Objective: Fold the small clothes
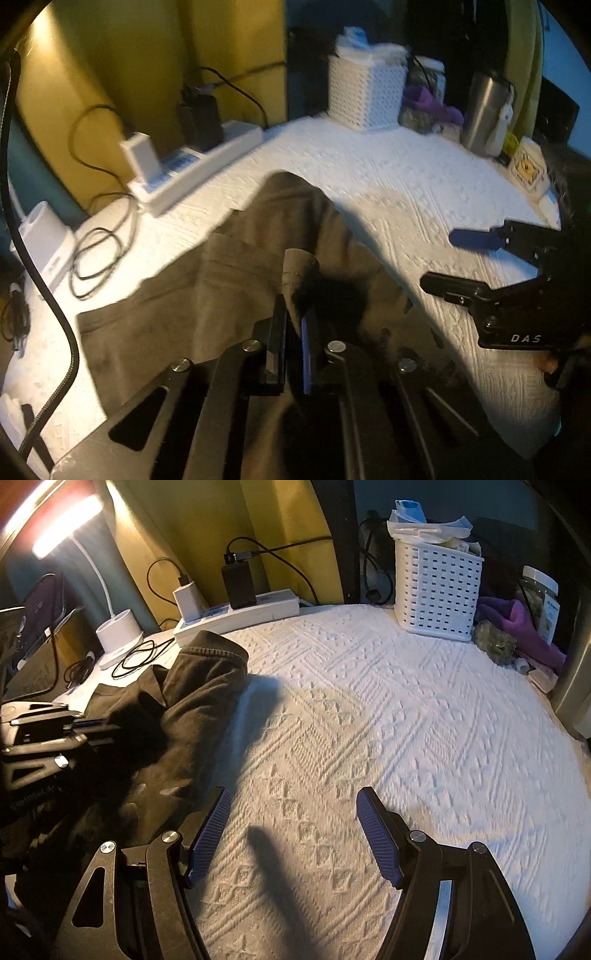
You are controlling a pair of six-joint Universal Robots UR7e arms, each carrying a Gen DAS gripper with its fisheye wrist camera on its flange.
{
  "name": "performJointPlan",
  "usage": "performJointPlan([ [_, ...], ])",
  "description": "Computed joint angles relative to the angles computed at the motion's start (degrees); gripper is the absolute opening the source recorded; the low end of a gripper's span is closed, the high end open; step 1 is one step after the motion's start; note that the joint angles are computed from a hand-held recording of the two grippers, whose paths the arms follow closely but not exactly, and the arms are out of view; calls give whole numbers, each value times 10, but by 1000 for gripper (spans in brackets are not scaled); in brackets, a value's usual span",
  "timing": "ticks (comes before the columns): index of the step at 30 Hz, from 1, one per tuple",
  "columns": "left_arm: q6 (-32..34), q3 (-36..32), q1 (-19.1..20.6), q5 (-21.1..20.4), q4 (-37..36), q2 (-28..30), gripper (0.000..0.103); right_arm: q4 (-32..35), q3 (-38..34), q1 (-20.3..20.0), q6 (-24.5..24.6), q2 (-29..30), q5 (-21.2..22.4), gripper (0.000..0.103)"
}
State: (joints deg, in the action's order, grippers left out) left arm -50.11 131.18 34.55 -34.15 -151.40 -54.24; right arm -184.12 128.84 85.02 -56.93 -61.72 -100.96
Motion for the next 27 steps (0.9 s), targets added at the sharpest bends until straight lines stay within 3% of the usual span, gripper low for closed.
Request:
performJointPlan([
  [6,-43,50,-11,31,-1,-62,4,-6,3,15,2,4,1,72],
  [12,-108,93,-21,73,64,-133,4,-30,8,40,6,15,-6,72],
  [17,-138,127,-8,80,91,-178,4,-45,12,57,15,30,-21,72],
  [27,-89,180,44,68,-40,-181,4,-69,-1,90,24,80,-59,72],
])
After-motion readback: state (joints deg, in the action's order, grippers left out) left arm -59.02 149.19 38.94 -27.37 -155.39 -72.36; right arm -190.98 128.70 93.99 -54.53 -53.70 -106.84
